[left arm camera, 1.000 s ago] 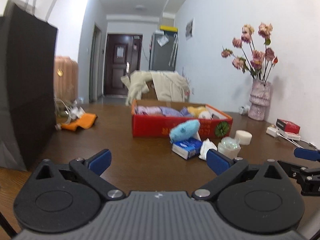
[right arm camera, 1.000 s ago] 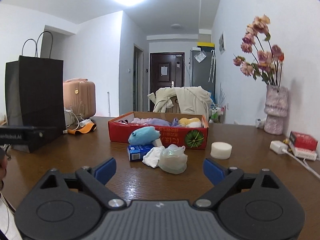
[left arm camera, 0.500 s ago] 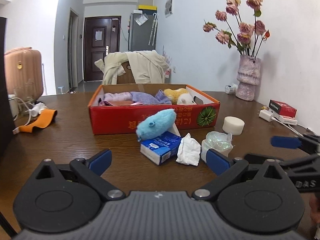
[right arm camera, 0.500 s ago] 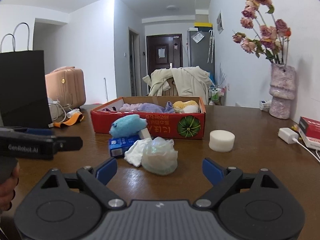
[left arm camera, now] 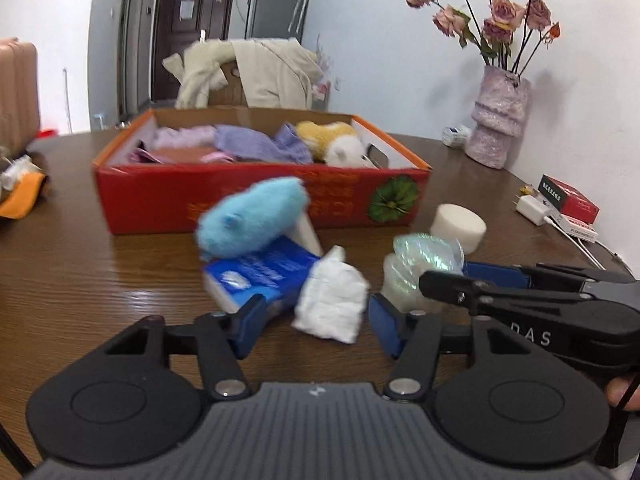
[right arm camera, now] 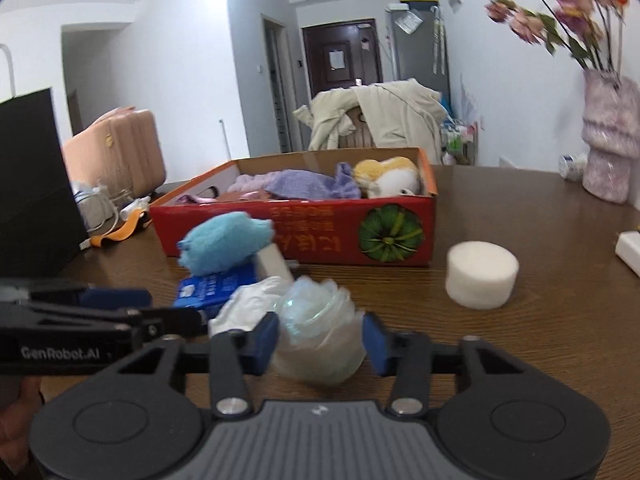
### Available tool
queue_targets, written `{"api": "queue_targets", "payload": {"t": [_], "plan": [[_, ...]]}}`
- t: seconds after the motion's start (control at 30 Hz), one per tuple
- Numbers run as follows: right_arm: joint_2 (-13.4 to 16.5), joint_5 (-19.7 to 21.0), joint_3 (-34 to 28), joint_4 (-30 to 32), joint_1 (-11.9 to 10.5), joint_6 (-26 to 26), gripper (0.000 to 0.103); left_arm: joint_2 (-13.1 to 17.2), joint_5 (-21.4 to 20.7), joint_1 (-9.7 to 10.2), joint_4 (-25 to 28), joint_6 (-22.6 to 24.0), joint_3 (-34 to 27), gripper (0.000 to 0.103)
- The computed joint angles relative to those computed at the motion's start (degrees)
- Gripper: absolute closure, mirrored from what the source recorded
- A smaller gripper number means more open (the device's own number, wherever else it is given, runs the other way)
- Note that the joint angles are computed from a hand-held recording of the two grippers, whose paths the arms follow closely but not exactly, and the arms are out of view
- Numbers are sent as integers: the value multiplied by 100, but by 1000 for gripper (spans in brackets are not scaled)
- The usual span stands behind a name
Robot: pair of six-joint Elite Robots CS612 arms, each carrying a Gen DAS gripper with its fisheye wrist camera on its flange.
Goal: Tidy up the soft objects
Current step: 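Close the left gripper on the white tissue while the right gripper closes on the clear plastic bag, then carry the tissue and bag into the box and open both grippers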
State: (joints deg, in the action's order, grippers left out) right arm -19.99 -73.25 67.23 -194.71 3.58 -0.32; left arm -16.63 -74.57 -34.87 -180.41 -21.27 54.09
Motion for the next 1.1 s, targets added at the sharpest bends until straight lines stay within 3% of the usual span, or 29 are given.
{"api": "queue_targets", "payload": {"t": [0.1,0.23,0.3,0.33,0.53,0.6,0.73,0.87,0.97,1.0,1.1], "plan": [[28,14,-26,-6,-66,91,66,164,46,-39,369,0,-363,44],[81,28,-47,-20,-110,196,70,355,285,-77,817,-360,-793,41],[91,121,-44,-6,-131,276,77,417,377,-91,1075,-576,-957,49],[100,159,-46,-52,-139,305,80,433,419,-97,1221,-715,-1014,68],[105,208,-20,-217,-142,340,84,420,416,-98,994,-838,-952,86],[93,77,21,-401,-125,355,81,349,375,-98,810,-823,-807,87],[50,-261,18,-591,-66,112,41,212,381,-104,399,-693,-499,87],[180,-324,-403,28,-24,-76,41,88,362,-84,149,-723,-261,87],[284,-337,-675,502,5,-80,56,-46,405,-87,-202,-599,20,87],[289,-390,-718,644,24,-141,68,-106,437,-92,-315,-585,142,87],[240,-410,-629,518,44,-58,78,-297,536,-98,-676,-553,535,87]]}}
